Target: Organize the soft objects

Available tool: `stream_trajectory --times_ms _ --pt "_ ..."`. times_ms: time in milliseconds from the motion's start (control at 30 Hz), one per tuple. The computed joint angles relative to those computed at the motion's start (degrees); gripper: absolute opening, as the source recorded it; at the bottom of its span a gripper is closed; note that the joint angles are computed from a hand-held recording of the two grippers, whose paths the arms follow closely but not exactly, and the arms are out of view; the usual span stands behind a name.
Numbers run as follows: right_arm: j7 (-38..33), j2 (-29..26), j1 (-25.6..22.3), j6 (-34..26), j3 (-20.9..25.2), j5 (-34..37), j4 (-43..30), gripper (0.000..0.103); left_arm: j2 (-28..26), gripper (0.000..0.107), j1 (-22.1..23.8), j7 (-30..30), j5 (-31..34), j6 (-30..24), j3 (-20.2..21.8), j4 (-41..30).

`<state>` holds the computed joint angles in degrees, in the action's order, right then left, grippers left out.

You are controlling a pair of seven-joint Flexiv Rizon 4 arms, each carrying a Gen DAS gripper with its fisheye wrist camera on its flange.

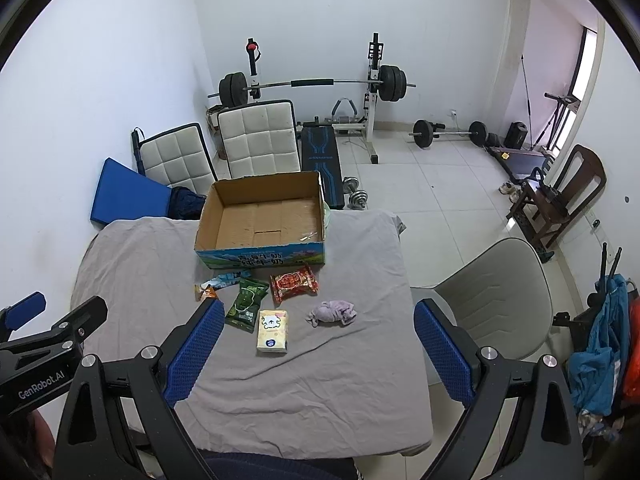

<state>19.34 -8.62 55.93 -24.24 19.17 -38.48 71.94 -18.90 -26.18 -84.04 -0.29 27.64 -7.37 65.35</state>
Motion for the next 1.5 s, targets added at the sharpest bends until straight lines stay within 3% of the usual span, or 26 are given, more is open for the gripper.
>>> stream_trajectory --times_ms 1100,1267,1500 --pt "-0.8 -0.2 -1.1 1.9 -0.7 -0.1 0.5 0.098 -1.0 0.103 0.4 0.6 -0.9 -0.8 0.1 -1.3" --pt "0.7 1.9 -3.7 5.6 -0.3 2.3 4.8 0.098 -3.3 0.103 0.2 0.0 -0.5 -0.8 0.2 -3.2" --pt "-0.3 8.0 -14.9 21.0 -0.9 12.5 20.1 0.098 -14.2 0.103 -2.9 -1.9 3.8 -4.6 2.2 -13.8"
